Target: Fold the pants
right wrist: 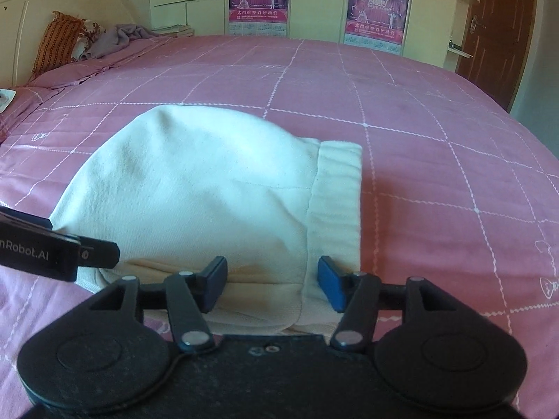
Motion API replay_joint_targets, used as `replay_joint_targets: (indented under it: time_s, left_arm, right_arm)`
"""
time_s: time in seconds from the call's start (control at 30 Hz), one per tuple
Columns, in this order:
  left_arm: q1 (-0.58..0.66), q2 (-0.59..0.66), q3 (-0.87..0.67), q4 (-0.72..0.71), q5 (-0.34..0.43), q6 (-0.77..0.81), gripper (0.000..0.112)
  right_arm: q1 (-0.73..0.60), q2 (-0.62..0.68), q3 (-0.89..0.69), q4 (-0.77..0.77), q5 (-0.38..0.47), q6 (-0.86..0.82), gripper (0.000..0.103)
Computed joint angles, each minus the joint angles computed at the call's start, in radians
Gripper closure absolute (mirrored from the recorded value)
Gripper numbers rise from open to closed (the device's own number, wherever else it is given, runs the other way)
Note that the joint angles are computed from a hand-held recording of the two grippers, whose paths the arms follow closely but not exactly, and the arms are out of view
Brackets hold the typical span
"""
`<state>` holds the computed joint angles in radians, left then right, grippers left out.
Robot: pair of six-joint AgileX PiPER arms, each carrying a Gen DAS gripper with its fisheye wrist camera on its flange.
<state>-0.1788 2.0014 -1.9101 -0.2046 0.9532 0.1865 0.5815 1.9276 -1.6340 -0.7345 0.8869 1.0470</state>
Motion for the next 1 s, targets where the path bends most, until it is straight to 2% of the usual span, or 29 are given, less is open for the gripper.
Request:
replay_joint_targets:
  time_s: [0.07,0.17,0.2,0.33,0.63,0.8,0.9,1.0]
  left_arm:
    - [-0.045,-0.026,0.033,0.123,-0.035,-0.038,0.009]
    - [-0.081,-0.075,0.095,0.205,-0.078,-0.058,0.009]
    - [-0.085,-0.086,0.105,0.209,-0.084,-0.058,0.009]
    - [-0.072,-0.091,0.070,0.179,-0.010,-0.059,0.009]
    - [-0.097,-0.200,0.178,0.243,-0.074,-0.135,0.009]
    - [-0.128,-0.235,0.214,0.331,-0.071,-0.159,0.009]
    - [-0.114,-0.264,0.234,0.296,-0.062,-0.146,0.009]
    - [-0.122,-0.290,0.265,0.342,-0.070,-0.198,0.009]
  right_arm:
    - [0.007,0.001,-0.002,-0.004,0.012,0.003,0.043]
    - [0.017,-0.015,0.008,-0.010,0.021,0.034,0.043]
    - [0.023,-0.028,0.023,-0.025,0.018,0.061,0.044]
    - [0.038,-0.054,0.051,-0.019,0.035,0.090,0.043]
    - [0.077,-0.141,0.109,-0.039,0.053,0.167,0.042]
    - [0.104,-0.170,0.119,-0.058,0.063,0.203,0.041]
    - [0.130,-0.196,0.135,-0.086,0.073,0.232,0.039]
    - [0.142,-0.212,0.149,-0.084,0.077,0.244,0.039]
